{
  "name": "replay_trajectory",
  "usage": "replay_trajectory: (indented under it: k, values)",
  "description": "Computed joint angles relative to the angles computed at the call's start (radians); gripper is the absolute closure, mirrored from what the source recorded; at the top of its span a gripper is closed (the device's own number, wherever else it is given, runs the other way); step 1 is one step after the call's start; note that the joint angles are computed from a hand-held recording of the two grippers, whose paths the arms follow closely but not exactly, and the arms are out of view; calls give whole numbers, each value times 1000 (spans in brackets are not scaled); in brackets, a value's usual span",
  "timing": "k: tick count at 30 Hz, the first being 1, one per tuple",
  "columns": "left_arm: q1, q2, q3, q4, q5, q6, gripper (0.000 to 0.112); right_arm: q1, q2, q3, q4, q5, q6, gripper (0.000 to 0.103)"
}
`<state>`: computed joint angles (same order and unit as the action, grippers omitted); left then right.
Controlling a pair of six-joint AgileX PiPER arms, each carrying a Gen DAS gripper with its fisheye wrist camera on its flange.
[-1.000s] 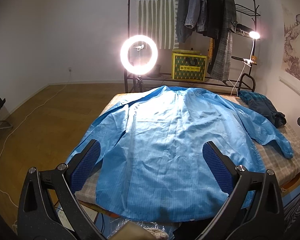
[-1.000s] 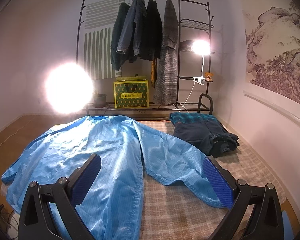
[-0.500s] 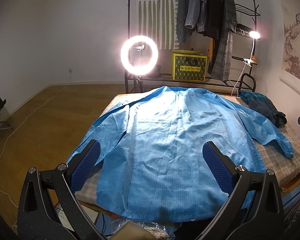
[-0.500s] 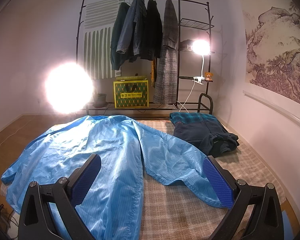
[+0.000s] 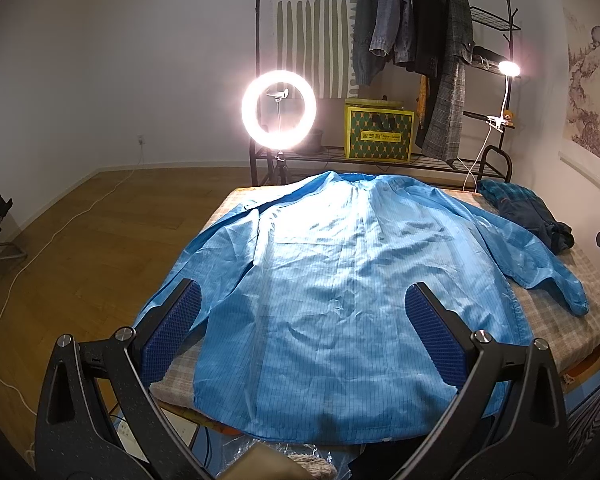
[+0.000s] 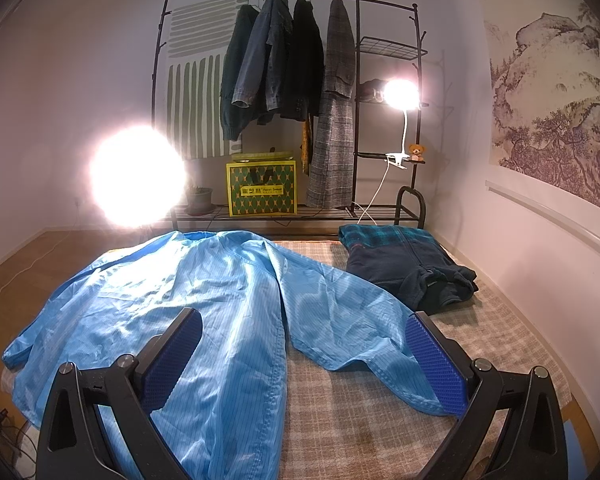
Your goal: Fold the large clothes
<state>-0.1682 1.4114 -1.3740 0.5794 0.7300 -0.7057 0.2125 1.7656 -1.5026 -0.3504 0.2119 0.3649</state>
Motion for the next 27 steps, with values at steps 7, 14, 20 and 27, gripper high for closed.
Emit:
replay_trajectory:
  k: [7,14,20,27]
  values:
    - [-1,-1,3,4,0,-3,9,-2,0,-3,11,2,-10,0]
    - [-3,0,0,3,3,-3,9,-1,-1,0,3,1,-3,0]
    - [1,-3,9,3,-3,-4,9,-1,1,-3,5,2,-4,1]
    - [62,-29,70,-18,-49,18,9,8,8,-20,26,11,-20,0]
